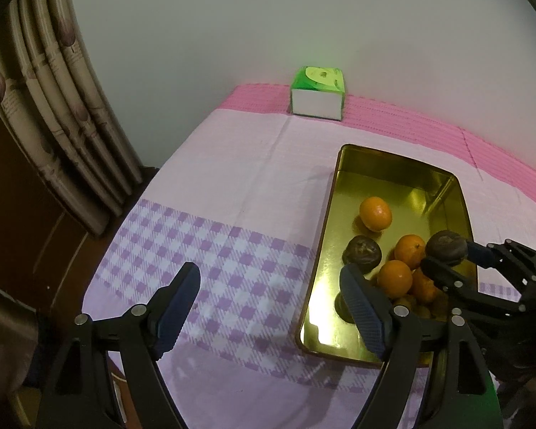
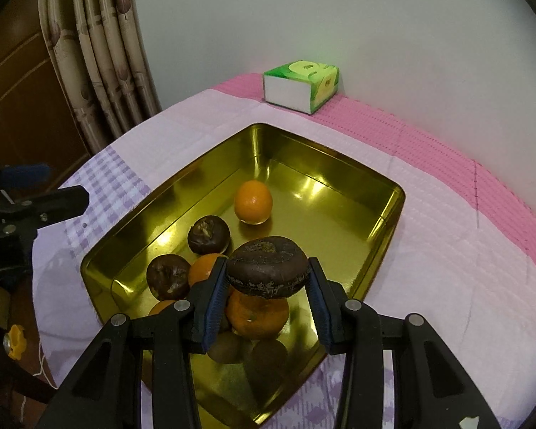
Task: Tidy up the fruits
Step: 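Carry the dark brown fruit into the tin tray and open the right gripper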
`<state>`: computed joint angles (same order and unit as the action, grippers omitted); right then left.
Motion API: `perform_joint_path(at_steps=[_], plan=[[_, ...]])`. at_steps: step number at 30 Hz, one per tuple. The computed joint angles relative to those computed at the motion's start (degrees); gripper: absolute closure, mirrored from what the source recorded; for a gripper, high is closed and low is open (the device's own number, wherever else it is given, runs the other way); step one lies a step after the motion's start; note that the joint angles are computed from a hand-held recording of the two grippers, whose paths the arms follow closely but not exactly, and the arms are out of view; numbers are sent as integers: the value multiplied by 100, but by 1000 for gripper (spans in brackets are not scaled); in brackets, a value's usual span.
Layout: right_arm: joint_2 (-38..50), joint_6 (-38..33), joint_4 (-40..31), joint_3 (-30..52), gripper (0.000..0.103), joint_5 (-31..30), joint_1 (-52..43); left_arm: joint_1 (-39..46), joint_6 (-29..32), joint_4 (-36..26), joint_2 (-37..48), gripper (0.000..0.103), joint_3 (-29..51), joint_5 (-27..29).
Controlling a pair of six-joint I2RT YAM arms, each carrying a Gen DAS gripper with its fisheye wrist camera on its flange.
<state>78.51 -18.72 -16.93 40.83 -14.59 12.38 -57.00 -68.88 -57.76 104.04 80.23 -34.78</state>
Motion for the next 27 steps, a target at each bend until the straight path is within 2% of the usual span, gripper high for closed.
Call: perform_joint_path(at_steps=[8,19,27], plan=[[281,112,236,-16,64,202,169,8,13,18,23,22,9,22],[277,218,165,19,61,249,192,-22,137,106,79,22,22,34],[-92,321,-17,-11,31,311,187,-65,188,76,80,22,81,32]])
